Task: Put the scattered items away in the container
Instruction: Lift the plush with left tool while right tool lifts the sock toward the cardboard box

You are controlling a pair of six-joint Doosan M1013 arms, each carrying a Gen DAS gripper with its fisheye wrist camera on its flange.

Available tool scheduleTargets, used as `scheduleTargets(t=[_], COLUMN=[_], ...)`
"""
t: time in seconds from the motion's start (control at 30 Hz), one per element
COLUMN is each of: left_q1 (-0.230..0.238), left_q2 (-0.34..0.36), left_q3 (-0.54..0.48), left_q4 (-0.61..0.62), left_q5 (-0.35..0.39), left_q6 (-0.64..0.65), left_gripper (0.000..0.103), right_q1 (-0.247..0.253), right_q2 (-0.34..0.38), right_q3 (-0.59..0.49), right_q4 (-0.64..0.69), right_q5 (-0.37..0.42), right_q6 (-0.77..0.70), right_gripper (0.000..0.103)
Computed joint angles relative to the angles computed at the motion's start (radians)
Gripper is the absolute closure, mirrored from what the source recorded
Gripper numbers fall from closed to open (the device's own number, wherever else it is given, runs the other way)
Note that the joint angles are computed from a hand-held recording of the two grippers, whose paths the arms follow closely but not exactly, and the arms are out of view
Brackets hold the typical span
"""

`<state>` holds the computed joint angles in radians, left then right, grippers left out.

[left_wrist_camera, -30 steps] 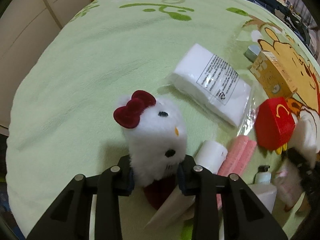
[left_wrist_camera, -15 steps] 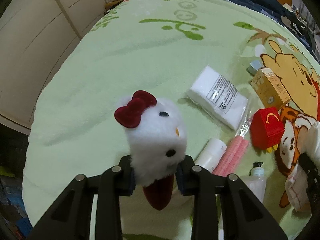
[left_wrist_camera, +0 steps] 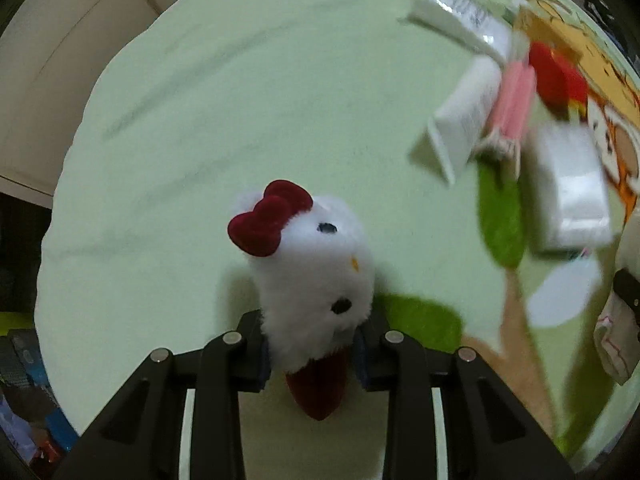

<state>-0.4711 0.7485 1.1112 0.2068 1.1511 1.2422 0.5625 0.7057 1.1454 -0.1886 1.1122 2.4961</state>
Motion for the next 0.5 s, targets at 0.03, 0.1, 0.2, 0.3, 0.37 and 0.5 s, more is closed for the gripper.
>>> scheduleTargets(t=[0.03,0.1,0.2,0.3,0.37,0.5], left_q1=[-0.007,-0.014,-0.007,-0.010,-0.011,-0.026], left_q2=[-0.001,0.012,0.031,0.041,0.038,0.030], left_q3=[0.009,-0.008,-0.030,-0.039,-0.031,-0.027], left_q4=[0.022,0.039,0.013,0.031,0.029,0.020], left_q5=[-0.016,0.003,0.019,0.031,0.019,0.005], left_q6=[0.000,-0.018,-0.063,-0.117,-0.121,-0.077], left_gripper=[0.068,0.062,0.052,0.036,0.043,0.072], right_q1=[0.000,0.002,0.000,0.002,0.005,-0.002], right_q2=[0.007,0.015,0.031,0.044,0.037,0.003], right_q3=[0.002,0.005,-0.013,-0.034,-0.022,0.022], right_q4=[0.001,-0.015,-0.011,-0.018,-0.026,0.000], right_q5=[0.001,-0.015,0.003,0.032,0.012,-0.049], right_q6=[-0.015,-0.032,-0.054,-0.077,-0.070,-0.030], right_gripper=[0.081,0.076,0.072,0.071,0.071,0.081])
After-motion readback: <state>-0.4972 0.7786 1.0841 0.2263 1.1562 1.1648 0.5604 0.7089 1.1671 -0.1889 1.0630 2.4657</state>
